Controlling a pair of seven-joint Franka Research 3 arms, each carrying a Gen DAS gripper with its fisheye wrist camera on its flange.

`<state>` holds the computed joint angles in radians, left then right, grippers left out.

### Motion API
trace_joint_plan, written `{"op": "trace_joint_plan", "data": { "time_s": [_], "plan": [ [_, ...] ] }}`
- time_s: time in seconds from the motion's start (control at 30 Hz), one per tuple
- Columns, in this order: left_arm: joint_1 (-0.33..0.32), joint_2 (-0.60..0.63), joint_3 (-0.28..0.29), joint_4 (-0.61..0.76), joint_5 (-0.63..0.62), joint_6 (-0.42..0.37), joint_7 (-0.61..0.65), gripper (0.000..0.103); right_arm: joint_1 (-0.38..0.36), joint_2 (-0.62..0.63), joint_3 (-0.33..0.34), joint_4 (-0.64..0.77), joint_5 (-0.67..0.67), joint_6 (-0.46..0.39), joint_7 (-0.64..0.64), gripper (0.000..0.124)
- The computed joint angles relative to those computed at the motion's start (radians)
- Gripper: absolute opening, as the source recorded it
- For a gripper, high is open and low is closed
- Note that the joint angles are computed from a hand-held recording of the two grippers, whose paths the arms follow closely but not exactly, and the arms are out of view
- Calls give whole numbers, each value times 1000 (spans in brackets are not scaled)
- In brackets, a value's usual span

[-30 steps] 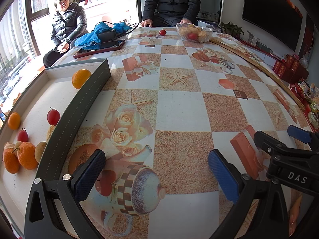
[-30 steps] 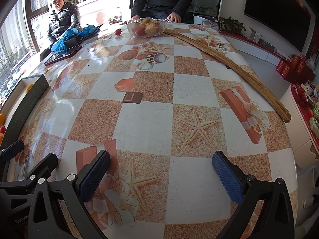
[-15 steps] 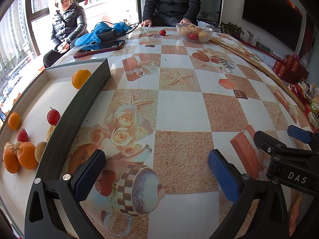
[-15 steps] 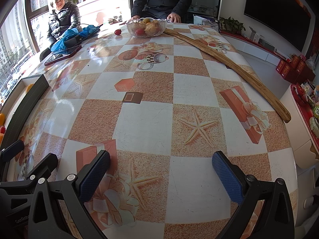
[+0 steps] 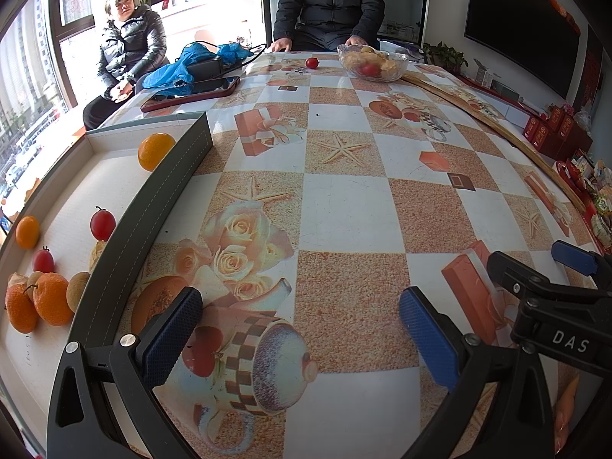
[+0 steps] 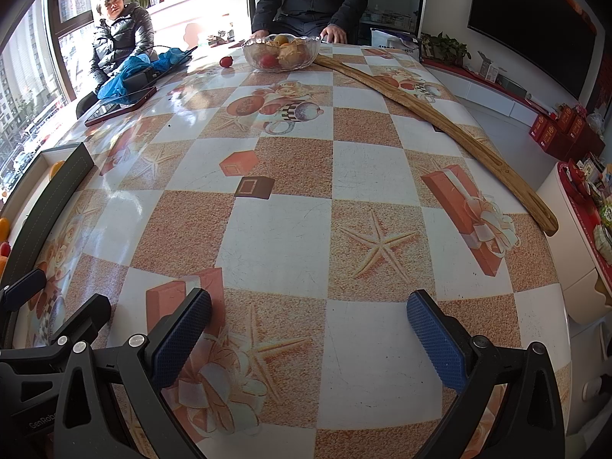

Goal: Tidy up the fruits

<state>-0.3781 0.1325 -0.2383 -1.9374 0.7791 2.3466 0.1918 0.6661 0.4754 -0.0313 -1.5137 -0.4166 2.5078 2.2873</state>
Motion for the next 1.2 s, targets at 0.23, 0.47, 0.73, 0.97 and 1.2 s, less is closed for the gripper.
{"op": "trace_joint_plan", "data": {
  "time_s": [0.23, 0.47, 0.73, 0.97, 1.2],
  "plan": [
    [0, 0, 0, 0, 0, 0, 0, 103, 0, 0, 0, 0, 0, 0, 0, 103],
    [0, 0, 0, 0, 0, 0, -1, 103, 1, 0, -1, 0, 0, 0, 0, 103],
    [0, 0, 0, 0, 0, 0, 0, 103, 1, 1, -1, 2, 0, -1, 0, 103],
    [4, 1, -1, 5, -28, -2, 27, 103, 1, -1, 0, 1, 0, -4, 1, 103],
    [23, -160, -29, -67, -189, 6, 106, 103, -44, 64, 56, 175, 142, -246, -148, 103]
  ]
}}
